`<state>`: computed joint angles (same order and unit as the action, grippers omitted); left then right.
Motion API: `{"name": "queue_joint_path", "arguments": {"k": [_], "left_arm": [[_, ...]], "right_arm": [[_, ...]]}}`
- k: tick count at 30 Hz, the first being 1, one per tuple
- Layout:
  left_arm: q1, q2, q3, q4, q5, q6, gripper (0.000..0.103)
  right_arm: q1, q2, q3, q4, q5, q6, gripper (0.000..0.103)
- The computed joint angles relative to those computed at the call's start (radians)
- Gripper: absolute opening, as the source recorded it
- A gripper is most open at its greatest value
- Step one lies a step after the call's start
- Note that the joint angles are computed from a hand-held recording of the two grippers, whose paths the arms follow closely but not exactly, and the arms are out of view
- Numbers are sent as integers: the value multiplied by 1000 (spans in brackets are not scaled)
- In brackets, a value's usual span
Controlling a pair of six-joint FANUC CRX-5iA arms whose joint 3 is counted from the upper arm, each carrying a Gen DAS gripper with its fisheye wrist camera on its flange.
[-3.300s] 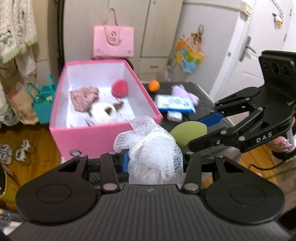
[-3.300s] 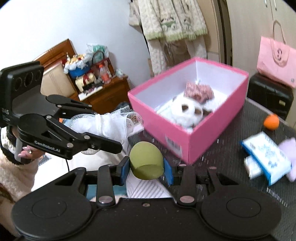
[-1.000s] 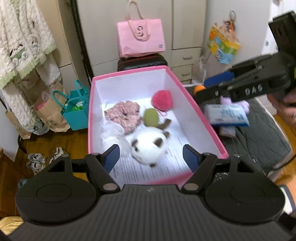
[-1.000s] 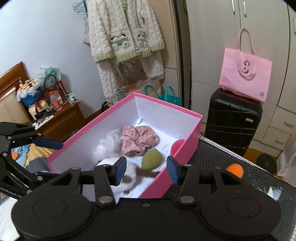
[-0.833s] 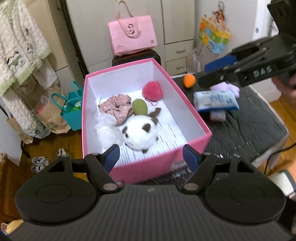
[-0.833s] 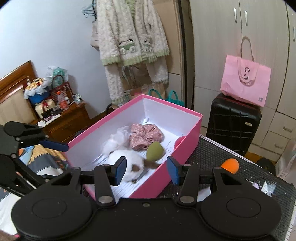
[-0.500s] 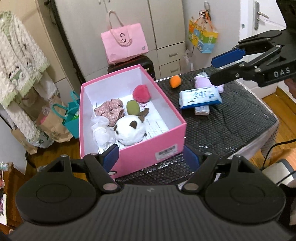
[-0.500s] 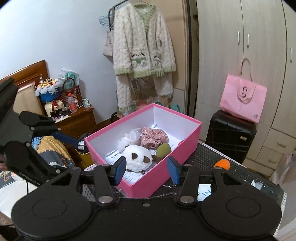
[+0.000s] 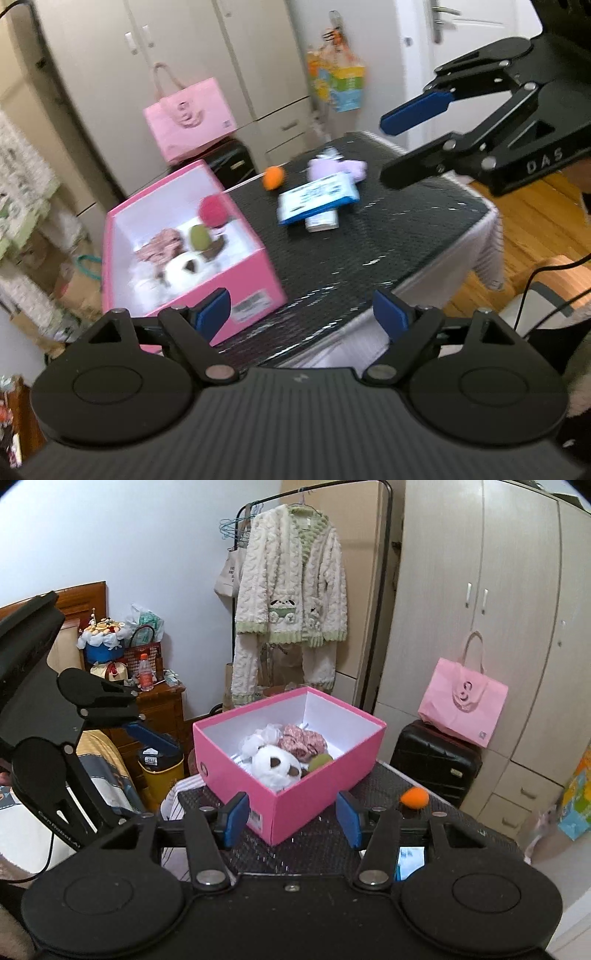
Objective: Organize soft objects
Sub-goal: 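Move both grippers back toward the blue-and-white wipes pack, then grasp the blue-and-white wipes pack with both grippers at its edges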
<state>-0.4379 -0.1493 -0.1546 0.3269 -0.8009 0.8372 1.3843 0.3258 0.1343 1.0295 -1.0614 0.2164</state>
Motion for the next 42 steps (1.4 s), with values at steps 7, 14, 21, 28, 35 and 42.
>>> {"name": "queue_joint_path", "arguments": {"k": [7, 14, 21, 28, 35, 42], "left_arm": [[-43, 42, -30, 99, 19, -62, 87], [-71, 89, -95, 258, 126, -143, 88], [-98, 153, -139, 447, 227, -247, 87], [-145, 242, -131, 523, 334, -261, 87], [-164, 363, -72, 609, 369, -232, 87], [-204, 428, -56, 712, 574, -237, 87]], "right_arm": [[38, -68, -147, 58, -43, -173, 61], [26, -124, -269, 109, -42, -316, 63], [-34, -182, -381, 141, 25, -424, 64], [-123, -208, -447, 105, 140, -469, 64], [-219, -217, -480, 42, 270, -471, 64], [-307, -198, -490, 19, 412, -487, 64]]}}
